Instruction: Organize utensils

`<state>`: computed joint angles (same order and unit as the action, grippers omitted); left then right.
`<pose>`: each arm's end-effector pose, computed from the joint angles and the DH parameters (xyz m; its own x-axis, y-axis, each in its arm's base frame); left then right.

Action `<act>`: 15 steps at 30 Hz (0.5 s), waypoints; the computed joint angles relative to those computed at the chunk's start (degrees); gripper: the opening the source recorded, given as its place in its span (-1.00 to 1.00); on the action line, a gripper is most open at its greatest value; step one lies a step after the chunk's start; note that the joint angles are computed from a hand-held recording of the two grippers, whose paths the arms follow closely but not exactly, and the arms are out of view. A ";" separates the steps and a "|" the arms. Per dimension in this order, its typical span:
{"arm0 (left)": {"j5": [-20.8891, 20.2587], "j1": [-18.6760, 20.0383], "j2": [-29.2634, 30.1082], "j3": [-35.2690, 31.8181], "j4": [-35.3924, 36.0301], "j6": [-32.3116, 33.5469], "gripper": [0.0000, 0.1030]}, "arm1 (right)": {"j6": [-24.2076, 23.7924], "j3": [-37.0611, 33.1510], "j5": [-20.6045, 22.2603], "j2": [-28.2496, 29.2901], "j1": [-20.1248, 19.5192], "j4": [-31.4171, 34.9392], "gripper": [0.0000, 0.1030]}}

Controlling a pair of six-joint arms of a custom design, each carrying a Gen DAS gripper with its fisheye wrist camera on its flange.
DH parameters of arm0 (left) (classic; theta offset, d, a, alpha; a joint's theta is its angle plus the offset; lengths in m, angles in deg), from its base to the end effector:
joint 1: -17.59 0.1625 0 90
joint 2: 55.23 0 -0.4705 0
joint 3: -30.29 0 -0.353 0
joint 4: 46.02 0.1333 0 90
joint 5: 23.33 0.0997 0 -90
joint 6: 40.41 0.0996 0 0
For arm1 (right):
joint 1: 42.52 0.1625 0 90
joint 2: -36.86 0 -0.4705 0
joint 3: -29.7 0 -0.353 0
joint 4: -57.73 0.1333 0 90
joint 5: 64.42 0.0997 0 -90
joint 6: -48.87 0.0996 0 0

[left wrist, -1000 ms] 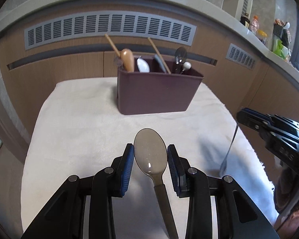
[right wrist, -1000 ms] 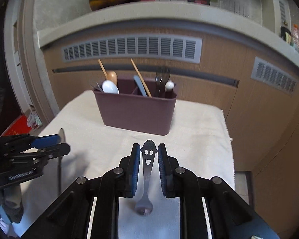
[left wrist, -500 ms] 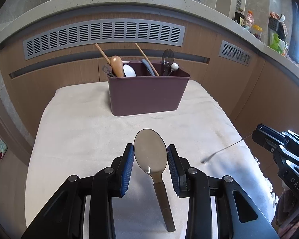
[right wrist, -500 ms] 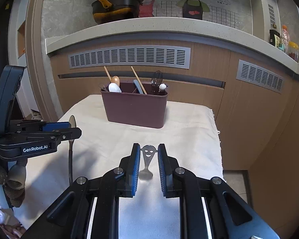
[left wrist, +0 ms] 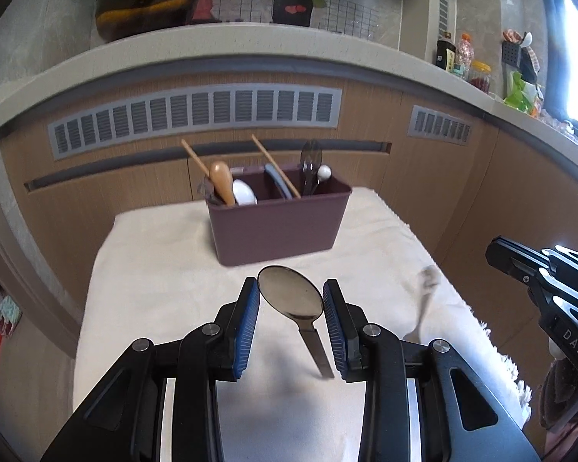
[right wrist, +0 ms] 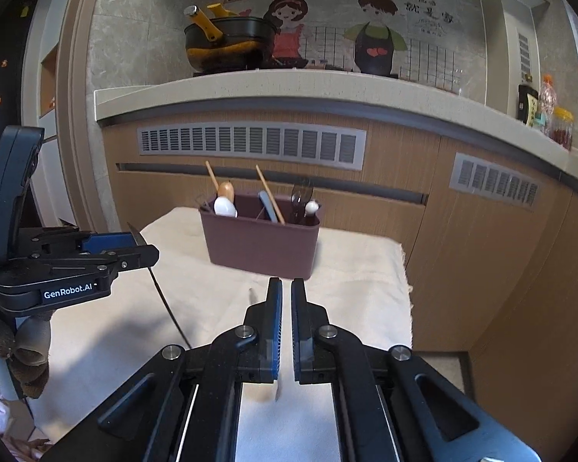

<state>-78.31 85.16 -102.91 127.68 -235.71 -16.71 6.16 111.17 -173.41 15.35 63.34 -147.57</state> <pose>-0.0802 -0.6935 0.2650 -0.7481 0.1531 -0.6457 0.5963 0.5820 -0.5529 0.3016 -0.6925 0.0579 -0.6167 -0.3718 0.6939 -0.7808 0.4013 -0.4789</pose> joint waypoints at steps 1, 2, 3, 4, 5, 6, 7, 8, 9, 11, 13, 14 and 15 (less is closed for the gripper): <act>-0.03 -0.25 0.00 -0.21 -0.66 0.70 -0.32 | -0.16 -0.31 0.22 -0.03 0.06 0.20 -0.94; -0.10 -0.43 -0.01 -0.40 -0.97 1.14 -0.32 | -0.42 -0.75 0.23 -0.02 0.07 0.91 -0.94; -0.23 -0.56 -0.05 -0.54 -1.23 1.45 -0.32 | -0.45 -1.16 0.12 0.02 0.05 1.80 -0.94; -0.35 -0.59 -0.09 -0.69 -1.29 1.63 -0.32 | -0.12 -2.02 -0.05 0.19 -0.18 3.72 -0.94; -0.35 -0.56 -0.07 -0.89 -1.21 1.74 -0.32 | 0.16 -2.62 -0.09 0.22 -0.37 5.56 -0.88; -0.14 -0.50 0.01 -1.07 -1.14 1.66 -0.32 | 0.70 -3.86 0.02 0.39 -0.84 9.69 -0.87; -0.02 -0.33 0.05 -1.23 -0.97 1.55 -0.32 | 1.40 -5.02 0.12 0.78 -1.22 12.44 -0.87; 0.18 -0.19 0.06 -1.41 -0.69 1.37 -0.32 | 1.92 -6.29 0.47 1.12 -1.61 16.20 -0.85; 0.36 0.02 0.04 -1.55 -0.46 1.17 -0.32 | 2.36 -7.87 1.16 1.55 -2.05 20.63 -0.84; 0.70 0.61 -0.06 -1.75 0.02 0.53 -0.32 | 2.70 -11.98 2.08 3.36 -2.71 27.99 -0.73; 1.01 1.22 -0.15 -2.03 0.52 -0.07 -0.32 | 1.21 -17.41 1.99 6.05 -3.02 35.12 -0.39; 1.06 1.47 -0.19 -2.05 0.61 -0.28 -0.32 | -0.02 -21.13 0.94 8.27 -3.00 37.99 -0.32; 1.09 1.69 -0.31 -1.94 0.60 -0.43 -0.32 | -1.56 -24.19 0.07 10.21 -3.01 40.49 -0.31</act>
